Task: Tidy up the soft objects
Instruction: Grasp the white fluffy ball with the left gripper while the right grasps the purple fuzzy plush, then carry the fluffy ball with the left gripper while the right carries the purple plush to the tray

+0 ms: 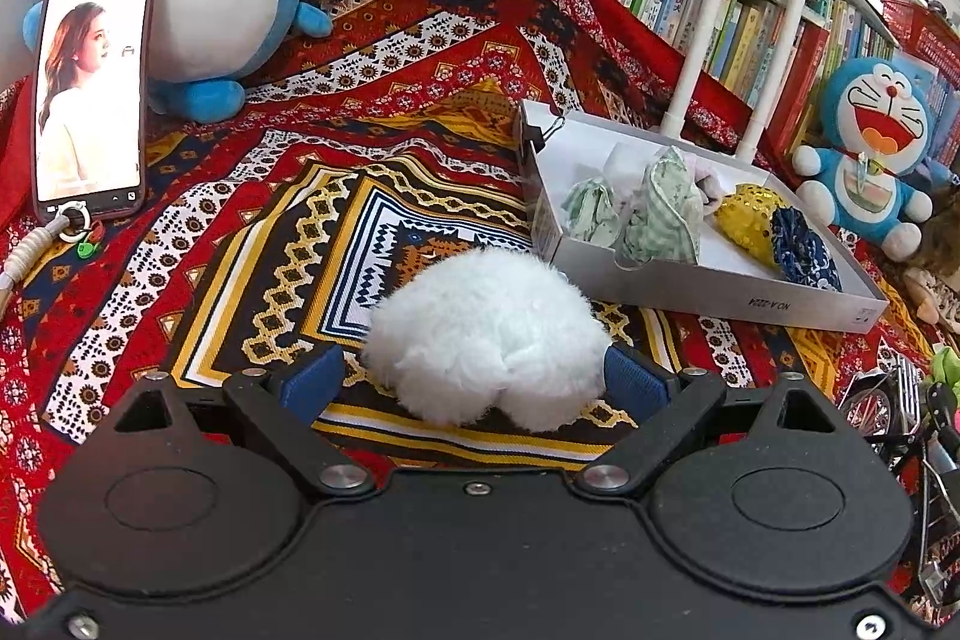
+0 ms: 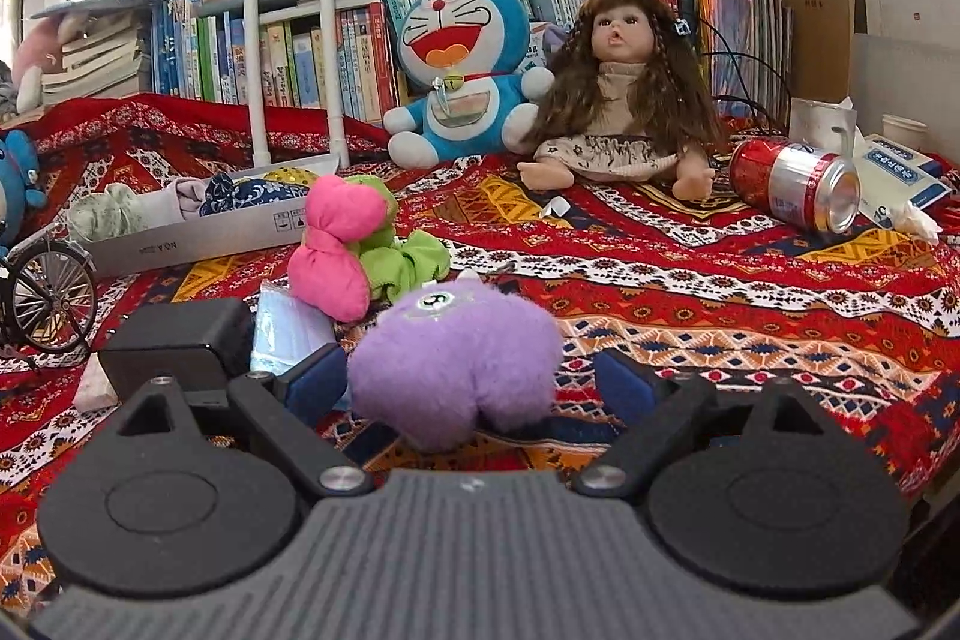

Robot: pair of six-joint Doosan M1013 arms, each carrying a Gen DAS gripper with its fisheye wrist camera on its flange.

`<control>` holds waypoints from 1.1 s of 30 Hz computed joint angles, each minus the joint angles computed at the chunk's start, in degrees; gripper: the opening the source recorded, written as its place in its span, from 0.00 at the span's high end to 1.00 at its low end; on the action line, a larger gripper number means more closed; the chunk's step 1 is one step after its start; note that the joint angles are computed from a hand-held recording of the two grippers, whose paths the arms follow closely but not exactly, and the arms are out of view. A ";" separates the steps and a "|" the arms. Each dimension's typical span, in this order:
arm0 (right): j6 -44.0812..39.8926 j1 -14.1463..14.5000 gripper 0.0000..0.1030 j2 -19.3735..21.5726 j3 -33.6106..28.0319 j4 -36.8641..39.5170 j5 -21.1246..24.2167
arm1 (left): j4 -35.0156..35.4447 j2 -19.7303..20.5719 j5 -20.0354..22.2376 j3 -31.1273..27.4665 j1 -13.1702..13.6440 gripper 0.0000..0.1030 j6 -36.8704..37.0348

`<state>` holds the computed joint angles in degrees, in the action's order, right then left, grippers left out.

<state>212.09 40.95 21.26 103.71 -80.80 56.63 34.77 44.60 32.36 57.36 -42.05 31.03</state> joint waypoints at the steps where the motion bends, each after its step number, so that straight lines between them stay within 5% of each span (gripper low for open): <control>1: -0.10 -0.05 0.08 0.02 -0.02 0.09 -0.13 | -0.11 0.11 0.06 -0.15 0.00 0.10 0.09; 20: -1.40 -1.01 0.11 0.49 -0.68 0.44 -1.06 | 0.56 1.74 0.74 -2.34 -0.11 0.10 -0.03; 22: -1.80 -1.12 0.19 0.37 -0.61 0.30 -1.85 | 0.50 1.52 0.06 -1.99 -0.10 0.26 0.05; 24: -2.49 -1.10 0.29 0.18 -0.59 0.16 -2.52 | 6.34 0.65 -2.84 -0.02 -0.37 0.32 -5.57; 33: 0.48 -0.67 0.29 -1.74 0.57 -6.53 -3.00 | 16.71 -1.37 -7.23 2.67 -0.97 0.33 -10.60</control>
